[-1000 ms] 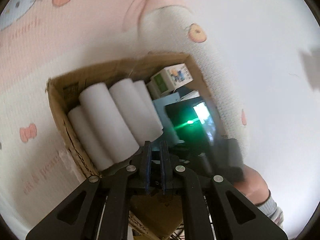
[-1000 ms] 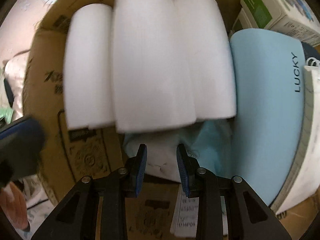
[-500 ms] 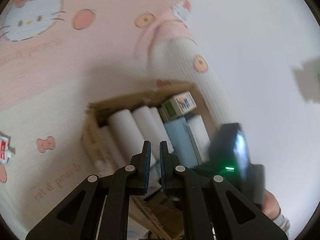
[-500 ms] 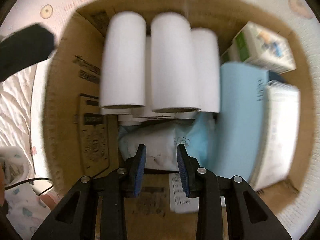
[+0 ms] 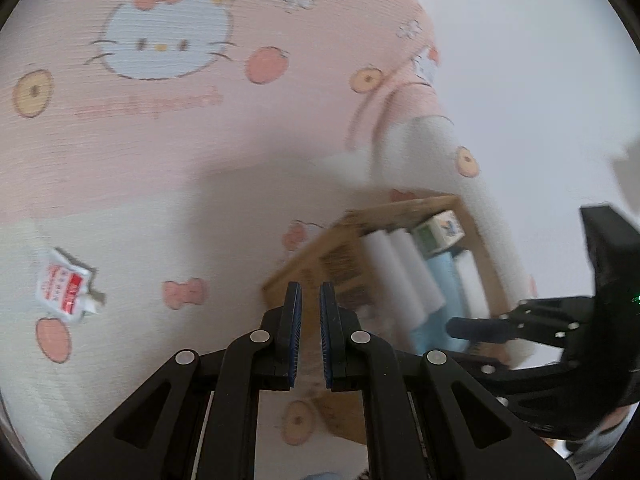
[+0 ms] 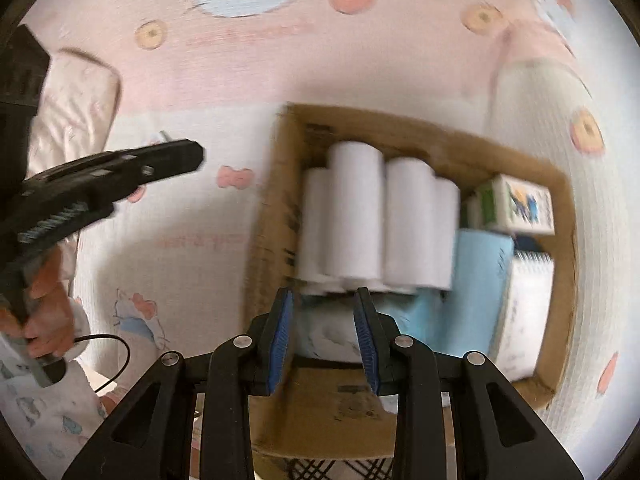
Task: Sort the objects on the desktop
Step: 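Withdraw the left gripper from the box and move to the sauce pouch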
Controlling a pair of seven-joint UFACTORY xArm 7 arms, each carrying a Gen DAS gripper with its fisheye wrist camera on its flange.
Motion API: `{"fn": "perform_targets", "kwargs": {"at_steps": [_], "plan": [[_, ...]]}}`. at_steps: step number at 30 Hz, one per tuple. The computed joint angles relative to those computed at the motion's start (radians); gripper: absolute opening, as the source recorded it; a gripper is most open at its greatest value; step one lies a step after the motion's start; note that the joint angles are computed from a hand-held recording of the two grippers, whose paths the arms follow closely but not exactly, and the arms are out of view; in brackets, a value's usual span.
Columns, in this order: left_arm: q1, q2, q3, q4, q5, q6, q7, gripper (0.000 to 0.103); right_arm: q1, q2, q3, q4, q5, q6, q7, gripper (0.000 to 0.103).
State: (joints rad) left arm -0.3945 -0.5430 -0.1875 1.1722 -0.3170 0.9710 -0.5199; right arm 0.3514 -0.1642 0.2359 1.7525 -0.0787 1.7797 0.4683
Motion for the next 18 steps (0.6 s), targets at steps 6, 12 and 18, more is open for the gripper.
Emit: {"fn": "perform_targets", "kwargs": {"at_steps": [6, 12, 18], "plan": [[-0.006, -0.109, 0.03, -0.137, 0.003, -0.025, 0.062, 0.009, 0.083, 0.162, 0.049, 0.154, -0.054, 0.015, -0.008, 0.033], [0.002, -0.244, 0.044, -0.269, 0.009, -0.029, 0.107, 0.021, 0.172, 0.2, 0.034, 0.138, -0.142, -0.077, -0.045, 0.034], [0.031, -0.351, 0.052, -0.354, 0.041, 0.029, 0.122, 0.028, 0.213, 0.222, 0.032, 0.124, -0.179, -0.155, -0.081, 0.034]]}}
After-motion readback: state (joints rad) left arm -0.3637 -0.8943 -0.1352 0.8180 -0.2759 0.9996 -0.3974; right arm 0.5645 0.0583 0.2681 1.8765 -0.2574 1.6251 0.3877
